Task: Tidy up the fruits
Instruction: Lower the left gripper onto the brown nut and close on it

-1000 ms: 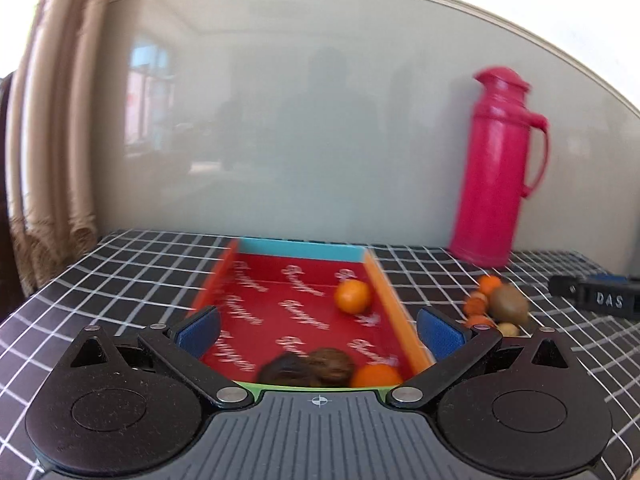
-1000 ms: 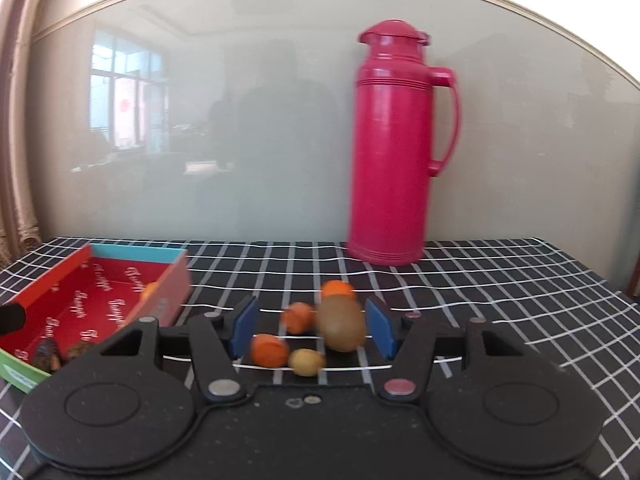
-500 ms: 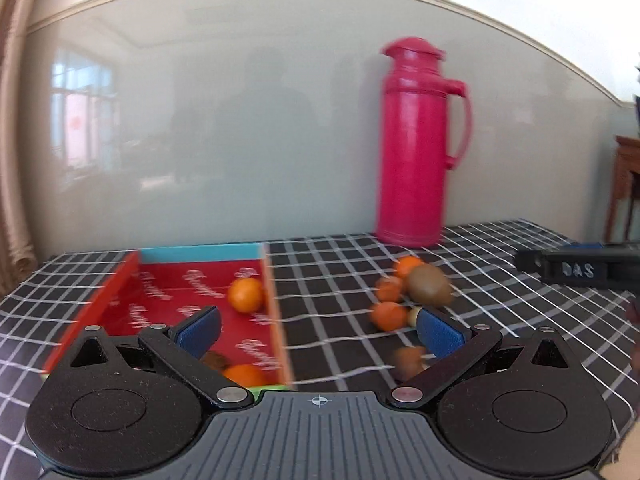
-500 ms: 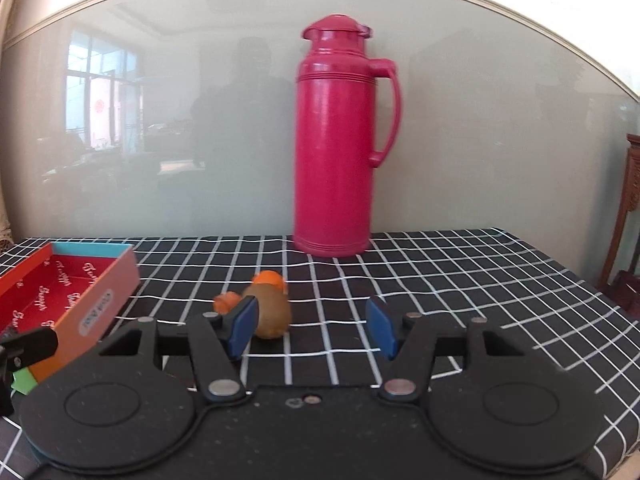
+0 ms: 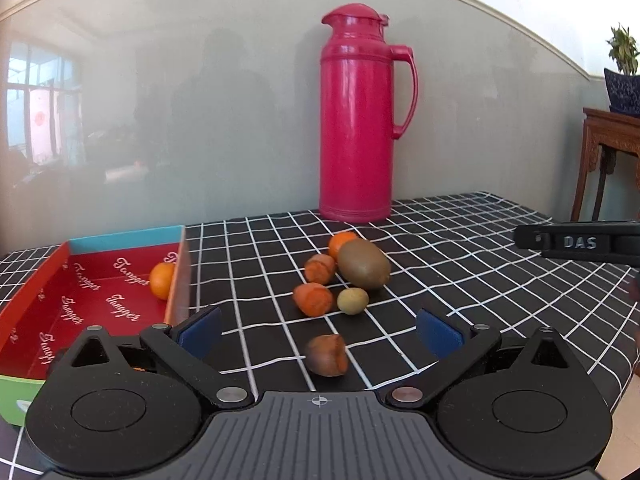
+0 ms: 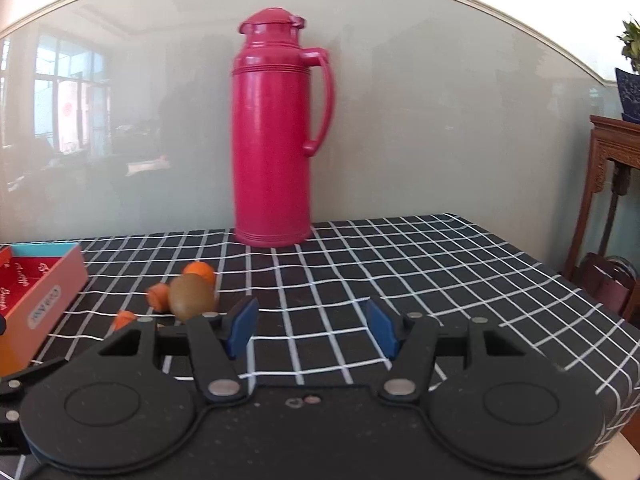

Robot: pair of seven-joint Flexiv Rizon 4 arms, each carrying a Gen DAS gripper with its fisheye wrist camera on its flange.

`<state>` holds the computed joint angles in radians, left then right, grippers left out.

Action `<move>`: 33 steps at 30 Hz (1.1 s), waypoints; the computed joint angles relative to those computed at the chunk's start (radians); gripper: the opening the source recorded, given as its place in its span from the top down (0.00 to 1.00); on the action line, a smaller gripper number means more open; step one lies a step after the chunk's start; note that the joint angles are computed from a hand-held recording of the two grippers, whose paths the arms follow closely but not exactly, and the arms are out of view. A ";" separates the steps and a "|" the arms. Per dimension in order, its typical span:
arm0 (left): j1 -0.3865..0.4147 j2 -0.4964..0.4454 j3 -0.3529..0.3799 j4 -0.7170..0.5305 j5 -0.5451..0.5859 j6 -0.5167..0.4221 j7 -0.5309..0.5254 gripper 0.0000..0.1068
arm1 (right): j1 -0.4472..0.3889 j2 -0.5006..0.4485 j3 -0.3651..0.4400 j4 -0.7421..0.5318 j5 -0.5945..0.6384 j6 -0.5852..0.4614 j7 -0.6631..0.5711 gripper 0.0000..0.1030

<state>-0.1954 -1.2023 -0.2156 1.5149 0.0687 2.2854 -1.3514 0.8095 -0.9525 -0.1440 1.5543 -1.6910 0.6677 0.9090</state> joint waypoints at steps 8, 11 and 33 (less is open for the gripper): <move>-0.054 -0.014 0.018 -0.045 -0.100 -0.076 0.018 0.05 | -0.019 0.041 0.022 0.095 0.013 -0.040 0.058 0.42; -0.054 -0.019 0.009 -0.059 -0.127 -0.118 0.008 0.15 | -0.026 0.050 0.032 0.118 0.014 -0.053 0.074 0.42; -0.116 -0.035 0.060 -0.120 -0.275 -0.259 0.007 0.47 | -0.054 0.067 0.058 0.162 0.015 -0.074 0.108 0.40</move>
<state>-0.3109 -1.2377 -0.1555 1.3949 -0.2068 2.0267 -1.3445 0.7557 -0.8854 -0.0857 1.7166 -1.6759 0.5935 1.0166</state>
